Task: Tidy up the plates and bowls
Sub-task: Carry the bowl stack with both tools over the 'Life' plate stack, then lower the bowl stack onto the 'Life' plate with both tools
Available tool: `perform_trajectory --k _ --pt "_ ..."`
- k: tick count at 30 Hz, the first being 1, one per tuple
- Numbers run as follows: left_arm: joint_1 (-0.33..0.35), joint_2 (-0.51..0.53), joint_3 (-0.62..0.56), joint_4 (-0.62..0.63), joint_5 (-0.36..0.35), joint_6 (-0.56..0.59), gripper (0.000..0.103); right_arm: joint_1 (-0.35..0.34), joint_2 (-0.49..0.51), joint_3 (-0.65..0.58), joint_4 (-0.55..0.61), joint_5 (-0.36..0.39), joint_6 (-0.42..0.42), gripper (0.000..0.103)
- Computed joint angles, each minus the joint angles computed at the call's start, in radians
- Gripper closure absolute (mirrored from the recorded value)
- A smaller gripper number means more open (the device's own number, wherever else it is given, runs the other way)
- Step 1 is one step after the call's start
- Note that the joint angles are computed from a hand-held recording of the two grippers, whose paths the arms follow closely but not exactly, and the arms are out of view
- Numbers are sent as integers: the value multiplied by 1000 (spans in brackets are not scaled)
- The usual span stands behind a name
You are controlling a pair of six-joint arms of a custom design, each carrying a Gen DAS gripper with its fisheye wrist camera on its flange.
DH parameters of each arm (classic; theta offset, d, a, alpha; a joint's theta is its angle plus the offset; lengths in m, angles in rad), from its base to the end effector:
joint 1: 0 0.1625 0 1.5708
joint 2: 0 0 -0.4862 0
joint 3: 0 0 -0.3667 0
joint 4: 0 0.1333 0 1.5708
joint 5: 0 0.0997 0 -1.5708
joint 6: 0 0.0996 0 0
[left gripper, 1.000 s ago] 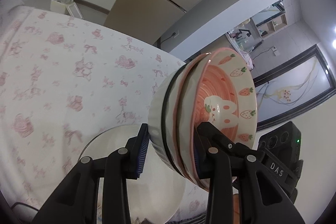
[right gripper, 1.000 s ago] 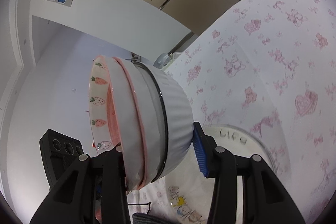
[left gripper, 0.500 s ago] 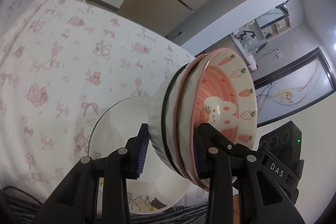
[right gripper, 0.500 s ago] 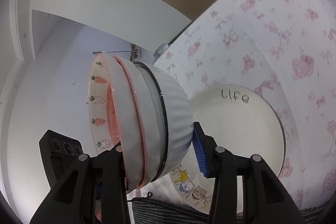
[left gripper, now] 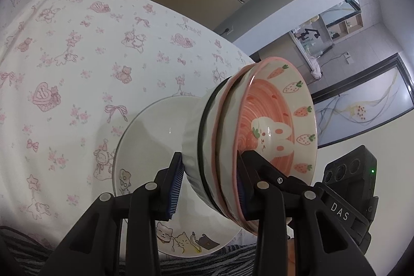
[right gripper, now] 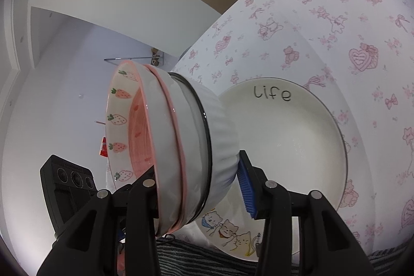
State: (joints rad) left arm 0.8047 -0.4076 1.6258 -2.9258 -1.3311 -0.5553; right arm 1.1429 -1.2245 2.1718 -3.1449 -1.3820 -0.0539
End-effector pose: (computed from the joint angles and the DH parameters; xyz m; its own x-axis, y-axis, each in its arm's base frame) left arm -0.3618 -0.6024 -0.0712 -0.9760 0.1761 -0.1280 0.2028 0.9494 -0.2399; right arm -0.0764 -0.5337 0.3014 -0.9561 0.2673 -0.1202 0.2850 0.7524 -0.5939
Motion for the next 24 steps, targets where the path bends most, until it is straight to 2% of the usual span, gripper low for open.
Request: perform_trajectory --k 5,24 --pt "-5 14 -14 28 11 1 65 -24 1 6 6 20 1 61" --pt "14 58 -47 73 15 6 64 -36 23 -1 21 -38 -3 61"
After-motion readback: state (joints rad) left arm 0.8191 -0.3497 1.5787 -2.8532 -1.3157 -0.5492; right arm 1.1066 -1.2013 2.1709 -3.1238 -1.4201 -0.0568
